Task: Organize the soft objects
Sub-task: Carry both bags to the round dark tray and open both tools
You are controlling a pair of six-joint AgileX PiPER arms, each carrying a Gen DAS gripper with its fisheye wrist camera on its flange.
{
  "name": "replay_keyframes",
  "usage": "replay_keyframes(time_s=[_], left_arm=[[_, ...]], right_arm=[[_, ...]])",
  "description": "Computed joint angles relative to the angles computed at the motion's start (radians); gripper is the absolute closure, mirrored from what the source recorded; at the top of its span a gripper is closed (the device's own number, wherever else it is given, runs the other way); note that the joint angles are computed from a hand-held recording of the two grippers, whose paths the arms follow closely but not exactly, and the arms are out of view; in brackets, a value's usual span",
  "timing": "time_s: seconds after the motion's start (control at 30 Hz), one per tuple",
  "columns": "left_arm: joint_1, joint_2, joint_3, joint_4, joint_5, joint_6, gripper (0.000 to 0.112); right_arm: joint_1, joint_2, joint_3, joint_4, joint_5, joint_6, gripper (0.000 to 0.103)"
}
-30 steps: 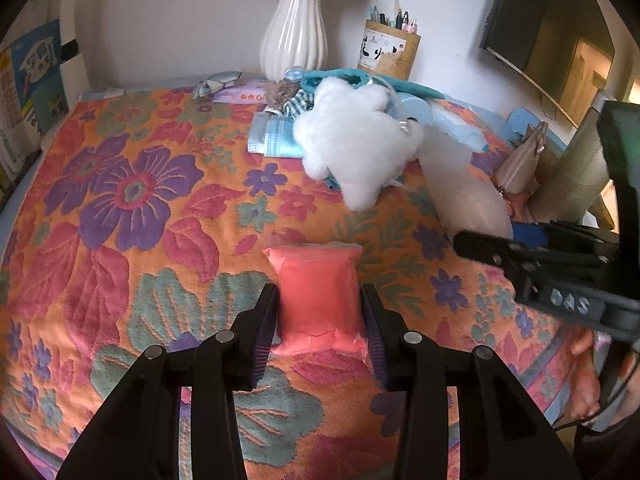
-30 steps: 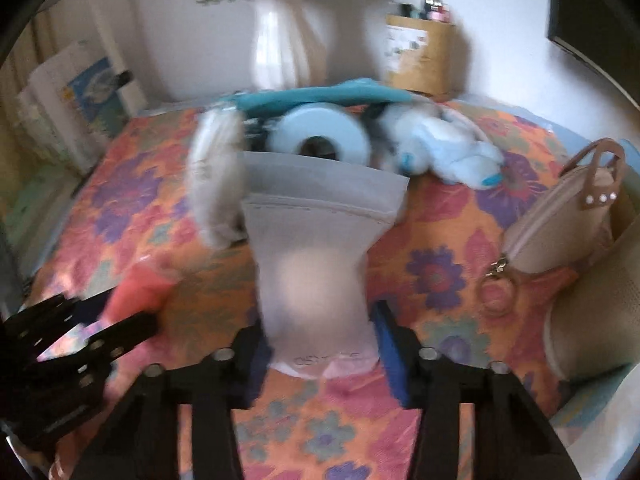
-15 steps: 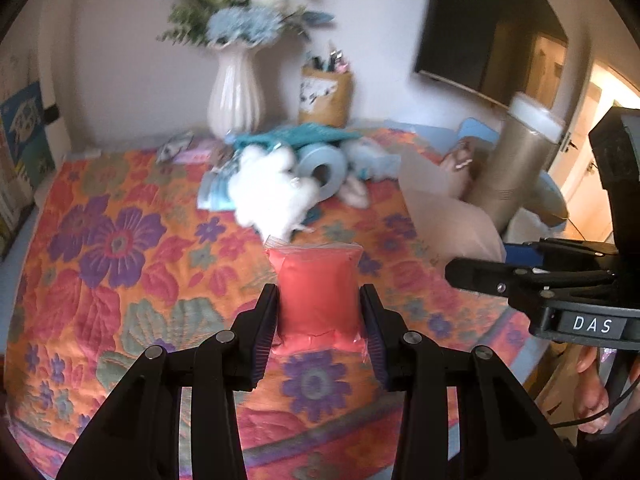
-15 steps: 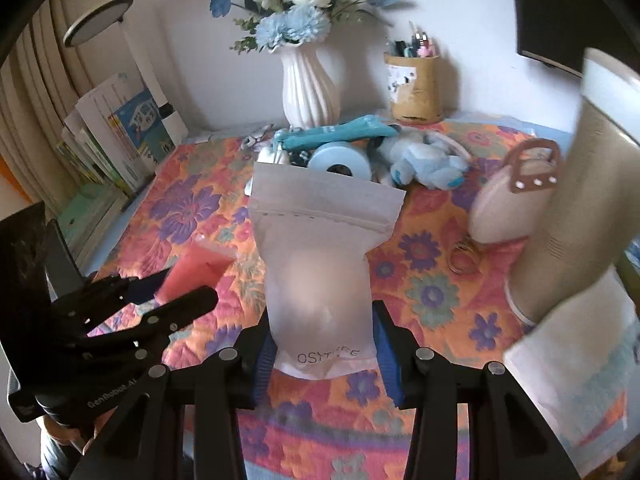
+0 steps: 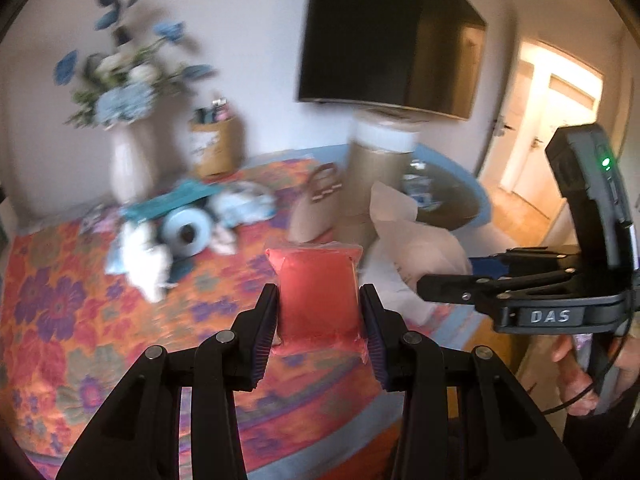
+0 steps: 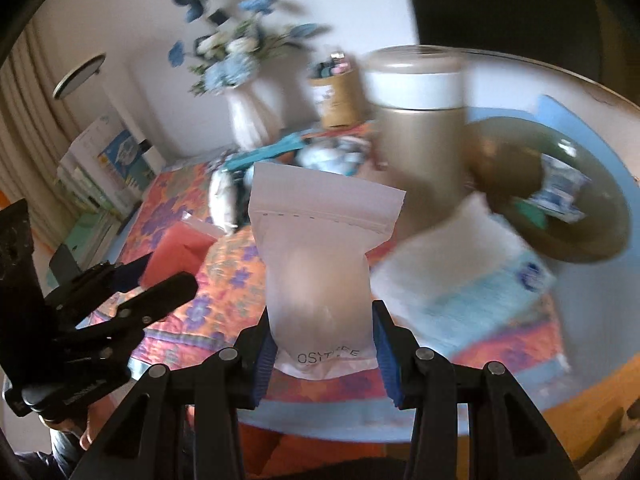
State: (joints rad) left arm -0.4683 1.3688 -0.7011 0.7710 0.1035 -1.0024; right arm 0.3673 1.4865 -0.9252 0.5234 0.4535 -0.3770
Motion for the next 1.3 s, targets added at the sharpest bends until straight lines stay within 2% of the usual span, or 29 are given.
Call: replay_keyframes(time_s=[0.1,0.2,0.3,0.4,0.47,0.63,0.7,0.77,0.8,0.83,0.93,1.0,1.1,1.13,1.17,1.2,1.23,1.3], left_arm=[[-0.069,0.039,-0.061,-0.041,0.004,0.027,0.074],[-0.114,0.091,-0.131,-0.192,0.008,0.177,0.074],[-0.175,0.167,-0.233,-0.194,0.040,0.189,0.074],[-0.213,0.231,-0.322,-0.231,0.065,0.239,0.074],[-0.225,0.272,-0.387,-0.324,0.079,0.334,0.074],[-0.238,0.400,-0.587,-0.441,0.139,0.443,0.074],[-0.242,0.466,-0.695,-0.449,0.191,0.438,0.074],[-0.269,0.539,-0.822,-0.311,0.281,0.288,0.074],[-0.287,0.594,-0.917,-0.255,0.354,0.231,0.074],[-0.299,0.639,-0.991,-0.235,0.405,0.214,0.075],[-0.310,0.801,-1.252,-0.258,0.550,0.262,0.074],[-0.302,0.899,-1.417,-0.295,0.632,0.307,0.074],[-0.289,1.002,-1.583,-0.316,0.700,0.342,0.073],[-0.284,1.042,-1.648,-0.331,0.729,0.370,0.063],[-0.278,1.086,-1.728,-0.351,0.774,0.398,0.055],[-0.272,1.112,-1.769,-0.373,0.790,0.410,0.038],[-0.263,1.114,-1.770,-0.398,0.778,0.422,0.028],[-0.260,1.096,-1.724,-0.407,0.730,0.406,0.027]], right_arm=[[-0.088,-0.065,0.048,0.029,0.027,-0.057,0.060],[-0.198,-0.115,0.081,0.088,0.066,-0.145,0.060],[-0.321,-0.151,0.103,0.157,0.097,-0.240,0.060],[-0.456,-0.153,0.100,0.248,0.143,-0.360,0.060],[-0.520,-0.140,0.085,0.282,0.159,-0.403,0.060],[-0.632,-0.069,-0.012,0.336,0.195,-0.451,0.060],[-0.650,-0.021,-0.079,0.337,0.201,-0.435,0.060],[-0.662,0.038,-0.158,0.332,0.208,-0.405,0.060],[-0.664,0.068,-0.195,0.328,0.210,-0.386,0.060],[-0.663,0.103,-0.241,0.316,0.212,-0.355,0.060],[-0.662,0.233,-0.399,0.260,0.243,-0.229,0.060],[-0.672,0.325,-0.506,0.251,0.295,-0.184,0.060],[-0.689,0.461,-0.666,0.235,0.375,-0.095,0.057],[-0.697,0.498,-0.710,0.243,0.404,-0.081,0.054],[-0.701,0.524,-0.741,0.242,0.426,-0.064,0.042],[-0.705,0.550,-0.775,0.233,0.450,-0.041,0.032],[-0.711,0.568,-0.792,0.239,0.463,-0.037,0.030],[-0.721,0.570,-0.783,0.259,0.464,-0.052,0.030]])
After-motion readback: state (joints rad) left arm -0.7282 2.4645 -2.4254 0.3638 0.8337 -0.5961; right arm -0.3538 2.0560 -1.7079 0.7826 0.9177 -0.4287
